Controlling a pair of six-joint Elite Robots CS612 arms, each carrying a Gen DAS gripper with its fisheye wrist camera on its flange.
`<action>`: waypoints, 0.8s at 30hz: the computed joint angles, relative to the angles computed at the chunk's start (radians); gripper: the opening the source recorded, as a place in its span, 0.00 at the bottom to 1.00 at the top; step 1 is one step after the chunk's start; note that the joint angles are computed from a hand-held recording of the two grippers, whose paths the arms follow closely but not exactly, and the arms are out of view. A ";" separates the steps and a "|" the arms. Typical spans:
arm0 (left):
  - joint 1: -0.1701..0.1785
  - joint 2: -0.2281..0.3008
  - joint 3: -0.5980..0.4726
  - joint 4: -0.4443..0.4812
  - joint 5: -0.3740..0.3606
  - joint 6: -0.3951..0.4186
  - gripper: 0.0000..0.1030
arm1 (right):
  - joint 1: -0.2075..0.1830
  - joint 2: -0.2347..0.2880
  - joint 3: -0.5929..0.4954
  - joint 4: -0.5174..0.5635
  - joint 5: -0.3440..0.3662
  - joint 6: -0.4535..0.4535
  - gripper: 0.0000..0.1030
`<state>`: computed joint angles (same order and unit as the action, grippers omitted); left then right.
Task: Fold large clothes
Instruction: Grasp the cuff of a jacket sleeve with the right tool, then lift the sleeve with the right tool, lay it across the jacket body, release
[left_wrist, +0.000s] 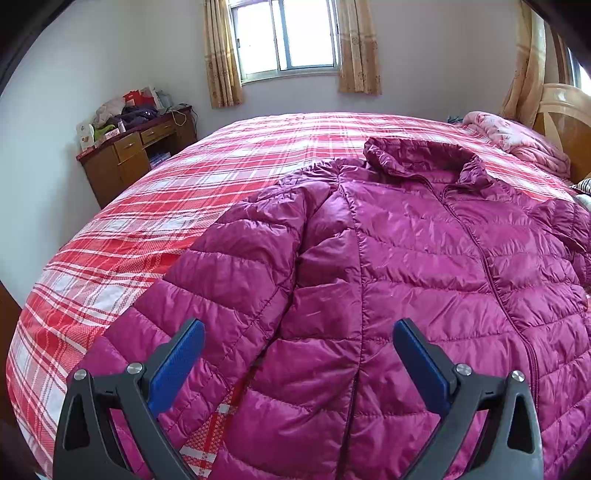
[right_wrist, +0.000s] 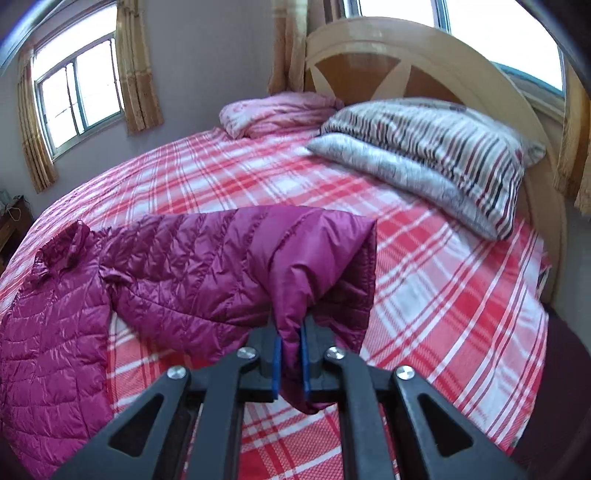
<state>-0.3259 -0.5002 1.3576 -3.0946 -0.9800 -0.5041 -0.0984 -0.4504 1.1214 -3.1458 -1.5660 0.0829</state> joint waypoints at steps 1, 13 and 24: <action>0.000 -0.002 0.002 -0.003 -0.001 0.001 0.99 | 0.010 -0.005 0.001 -0.039 -0.018 -0.031 0.09; 0.007 -0.018 0.021 -0.028 -0.011 0.014 0.99 | 0.120 -0.009 -0.005 -0.304 0.015 -0.367 0.09; 0.022 -0.029 0.037 -0.040 -0.017 0.006 0.99 | 0.190 0.028 -0.044 -0.261 0.104 -0.517 0.09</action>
